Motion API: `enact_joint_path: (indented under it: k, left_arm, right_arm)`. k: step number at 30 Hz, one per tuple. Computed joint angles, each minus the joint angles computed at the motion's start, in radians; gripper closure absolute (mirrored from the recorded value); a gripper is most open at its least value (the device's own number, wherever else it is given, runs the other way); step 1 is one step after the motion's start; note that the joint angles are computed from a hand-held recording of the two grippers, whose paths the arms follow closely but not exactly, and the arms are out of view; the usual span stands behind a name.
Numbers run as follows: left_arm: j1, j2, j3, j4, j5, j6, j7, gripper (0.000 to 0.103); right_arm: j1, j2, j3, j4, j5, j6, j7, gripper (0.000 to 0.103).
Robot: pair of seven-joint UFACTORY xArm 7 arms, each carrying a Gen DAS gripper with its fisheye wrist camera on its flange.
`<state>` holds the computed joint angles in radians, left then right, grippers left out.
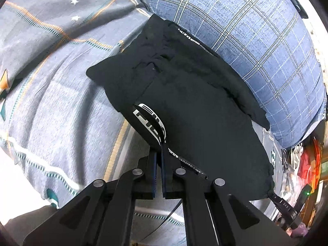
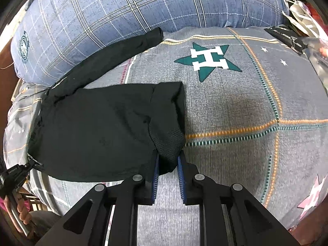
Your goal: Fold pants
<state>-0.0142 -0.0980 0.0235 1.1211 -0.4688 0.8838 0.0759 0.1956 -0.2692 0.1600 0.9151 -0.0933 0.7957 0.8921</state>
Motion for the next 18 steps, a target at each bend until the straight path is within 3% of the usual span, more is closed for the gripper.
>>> enact_joint_path:
  k: [6, 11, 18]
  left_arm:
    - [0.002, 0.001, -0.002, -0.015, 0.024, 0.007, 0.000, 0.101]
    - [-0.014, -0.013, -0.022, -0.035, 0.092, -0.047, -0.021, 0.099]
    - [-0.019, -0.021, -0.012, -0.043, 0.098, -0.043, -0.018, 0.098]
  right_arm:
    - [0.005, -0.007, 0.011, -0.006, -0.008, 0.021, 0.024, 0.086]
    - [0.005, 0.011, 0.023, 0.018, -0.050, 0.036, 0.052, 0.082]
    - [0.012, 0.002, 0.019, 0.013, -0.058, 0.040, 0.052, 0.082]
